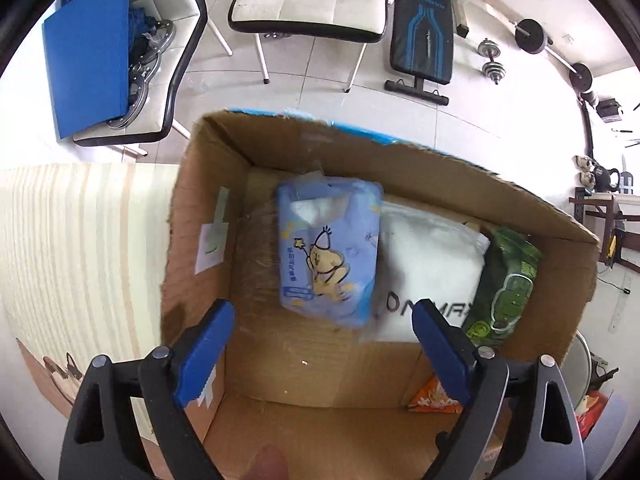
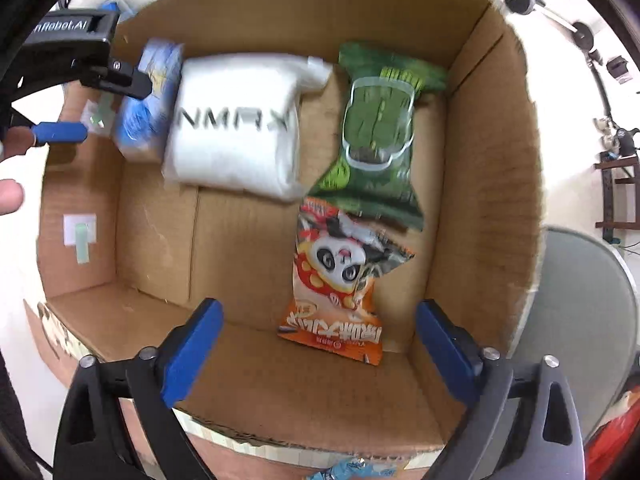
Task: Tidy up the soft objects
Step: 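Open both tools to release the tissue pack and panda bag into the box, then grasp the red snack bag with the left tool while the right tool grasps the yellow sponge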
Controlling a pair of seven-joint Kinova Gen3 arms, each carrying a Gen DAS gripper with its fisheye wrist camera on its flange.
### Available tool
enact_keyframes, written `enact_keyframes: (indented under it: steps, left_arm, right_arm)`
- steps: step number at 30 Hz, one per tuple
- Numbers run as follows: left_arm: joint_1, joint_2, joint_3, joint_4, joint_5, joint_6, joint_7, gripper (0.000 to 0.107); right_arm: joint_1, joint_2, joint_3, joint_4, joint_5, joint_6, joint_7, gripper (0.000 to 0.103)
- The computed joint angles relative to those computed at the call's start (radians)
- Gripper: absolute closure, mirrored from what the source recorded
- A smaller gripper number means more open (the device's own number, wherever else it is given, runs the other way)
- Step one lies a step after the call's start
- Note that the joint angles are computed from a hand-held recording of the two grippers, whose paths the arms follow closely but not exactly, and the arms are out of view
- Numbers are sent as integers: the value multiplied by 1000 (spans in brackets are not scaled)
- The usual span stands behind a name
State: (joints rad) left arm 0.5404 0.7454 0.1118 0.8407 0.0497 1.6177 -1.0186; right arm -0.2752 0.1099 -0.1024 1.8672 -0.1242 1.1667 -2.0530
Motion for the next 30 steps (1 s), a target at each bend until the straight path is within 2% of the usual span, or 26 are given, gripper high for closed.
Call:
enact_keyframes:
  steps: [3,6,12,16,20,26,30]
  left_arm:
    - [-3,-42,-1,37,2,-19,4,16]
    - [-1,-98,2,101,-6,-55,-4,16]
    - [73,-261,0,288,-109,-161,28,16]
    - [127,-374,17,413,-190,-235,104,16]
    - [160,-443,46,470,-247,-260,186,16]
    - [138,-559,90,560,-220,-298,269,16]
    - [128,-665,121,688,-254,-296,384,16]
  right_arm:
    - [8,-27,5,-16,-14,16,-13,4]
    - [-3,-54,-2,-32,23,34,-60,0]
    - [-33,-129,-34,-28,92,52,-170,0]
    - [-37,-202,-48,-1,84,46,-222,0]
    - [-46,-275,-86,8,110,56,-289,0]
    - [-57,-371,-153,-1,153,74,-371,0]
    - [-97,-433,-191,14,135,13,-342,0]
